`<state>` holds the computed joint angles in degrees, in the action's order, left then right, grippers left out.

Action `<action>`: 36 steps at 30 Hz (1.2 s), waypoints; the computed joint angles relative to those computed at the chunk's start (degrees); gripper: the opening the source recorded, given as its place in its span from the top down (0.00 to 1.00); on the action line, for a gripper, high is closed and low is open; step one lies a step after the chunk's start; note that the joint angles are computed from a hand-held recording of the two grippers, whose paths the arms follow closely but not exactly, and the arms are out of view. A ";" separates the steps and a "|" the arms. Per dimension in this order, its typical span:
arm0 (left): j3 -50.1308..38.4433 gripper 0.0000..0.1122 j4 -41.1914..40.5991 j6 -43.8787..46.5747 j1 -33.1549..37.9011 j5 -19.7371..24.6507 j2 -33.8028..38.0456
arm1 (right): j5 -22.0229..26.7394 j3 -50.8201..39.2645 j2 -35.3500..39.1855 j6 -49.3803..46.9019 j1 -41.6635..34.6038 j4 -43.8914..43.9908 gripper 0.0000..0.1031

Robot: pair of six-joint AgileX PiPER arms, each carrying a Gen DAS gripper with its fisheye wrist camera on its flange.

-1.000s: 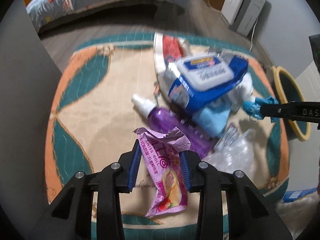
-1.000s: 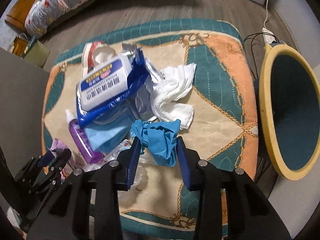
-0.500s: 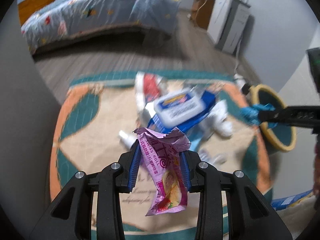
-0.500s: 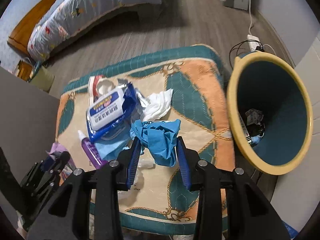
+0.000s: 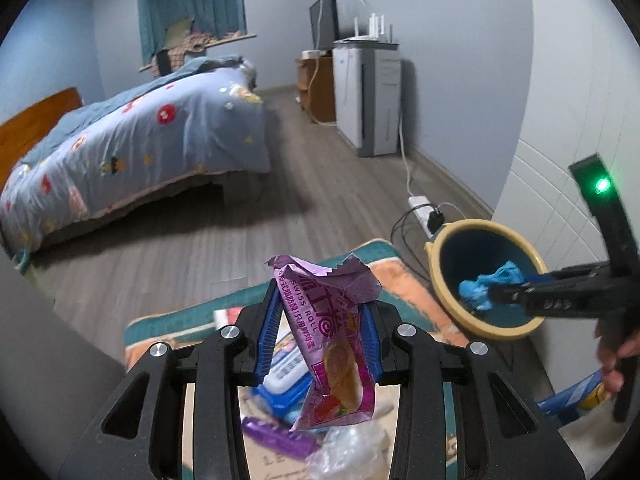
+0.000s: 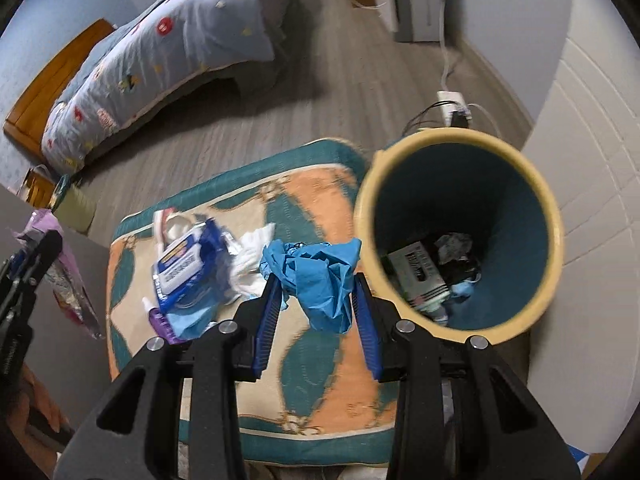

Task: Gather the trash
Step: 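Carry the blue glove over the bin with the right tool while the left tool lifts the wrapper, then open both tools over the bin to drop the glove and wrapper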

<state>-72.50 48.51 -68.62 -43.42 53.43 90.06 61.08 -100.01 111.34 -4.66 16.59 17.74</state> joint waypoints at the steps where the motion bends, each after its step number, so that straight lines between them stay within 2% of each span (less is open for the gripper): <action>1: -0.36 0.67 -1.27 -0.03 0.79 -1.90 1.12 | -0.18 0.29 -0.23 0.07 -0.76 -0.18 0.65; 4: -3.75 0.67 -2.36 0.75 2.07 -5.34 4.25 | -0.54 0.21 -0.45 0.33 -3.54 -0.01 0.65; 8: -8.33 0.67 -6.66 4.70 2.78 -8.94 8.93 | -3.65 0.61 -0.98 0.81 -5.94 -2.70 0.65; 17: -18.72 0.67 -12.95 14.16 2.64 -11.78 18.99 | -8.40 1.10 -0.39 1.96 -9.51 -8.45 0.65; 22: -21.26 0.67 -14.96 17.15 2.45 -11.93 21.69 | -12.06 1.69 0.10 1.58 -9.78 -11.40 0.65; 31: -25.76 0.67 -19.73 19.83 4.00 -15.55 26.27 | -17.37 1.46 1.63 0.58 -10.52 -12.34 0.65; 36: -29.00 0.67 -21.78 21.93 4.68 -16.50 29.89 | -22.34 2.68 1.50 0.35 -10.23 -14.10 0.65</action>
